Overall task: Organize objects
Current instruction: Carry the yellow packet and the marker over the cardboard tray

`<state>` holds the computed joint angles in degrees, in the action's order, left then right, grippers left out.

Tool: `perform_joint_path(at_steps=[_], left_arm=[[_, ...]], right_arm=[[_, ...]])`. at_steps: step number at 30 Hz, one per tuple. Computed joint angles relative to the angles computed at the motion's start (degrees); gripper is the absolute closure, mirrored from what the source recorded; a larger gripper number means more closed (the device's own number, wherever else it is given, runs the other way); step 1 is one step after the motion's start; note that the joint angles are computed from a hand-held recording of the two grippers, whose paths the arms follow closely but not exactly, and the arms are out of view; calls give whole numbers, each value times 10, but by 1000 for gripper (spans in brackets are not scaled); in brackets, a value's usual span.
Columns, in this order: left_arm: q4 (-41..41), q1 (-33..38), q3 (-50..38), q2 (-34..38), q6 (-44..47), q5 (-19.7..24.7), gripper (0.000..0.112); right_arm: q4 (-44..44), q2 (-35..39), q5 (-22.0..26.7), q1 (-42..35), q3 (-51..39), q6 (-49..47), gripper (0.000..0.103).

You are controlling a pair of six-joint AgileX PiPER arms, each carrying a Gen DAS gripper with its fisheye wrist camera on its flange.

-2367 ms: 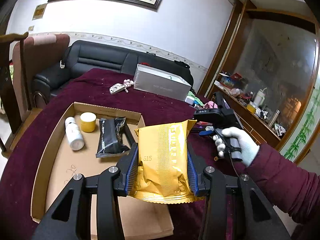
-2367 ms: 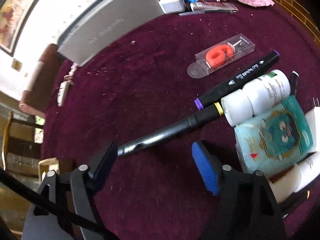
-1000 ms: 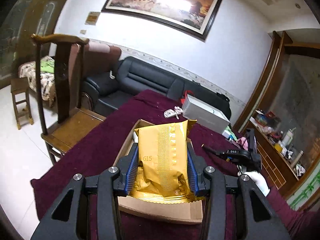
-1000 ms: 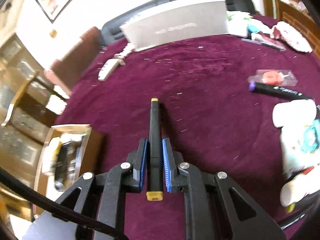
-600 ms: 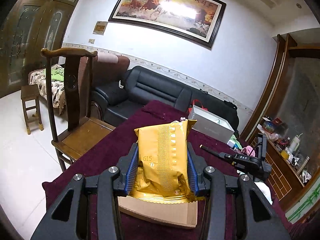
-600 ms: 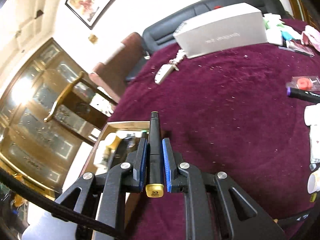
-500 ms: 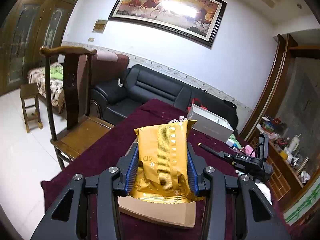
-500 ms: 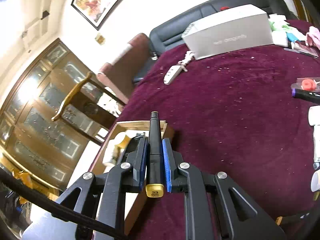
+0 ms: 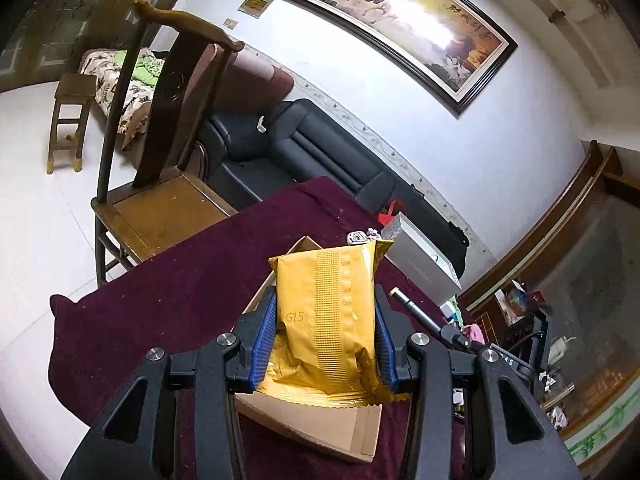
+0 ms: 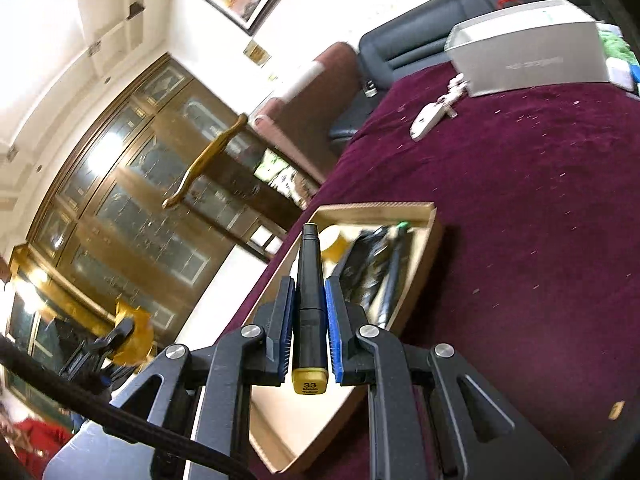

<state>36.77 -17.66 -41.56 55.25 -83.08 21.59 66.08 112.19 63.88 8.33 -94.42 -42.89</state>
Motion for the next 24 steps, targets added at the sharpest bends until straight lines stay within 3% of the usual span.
perform_joint_path(at_steps=[7,14,17,21,24], left_arm=[[-2,-3,-11,43,22,-30,74],[-81,-5,-40,145,146,-77,74],[-180,5,-50,188,253,-102,74],[-167,6,-59,220,261,-106,74],[-125,8,-81,241,243,-70,74]], right_arm=[[5,-8,6,26,39,-9,90],[-17,-25,-19,45,78,1,90],[-38,-21,-33,55,76,19,90],[-74,-5,-52,72,58,48,90],[-102,14,-62,89,32,74,90]])
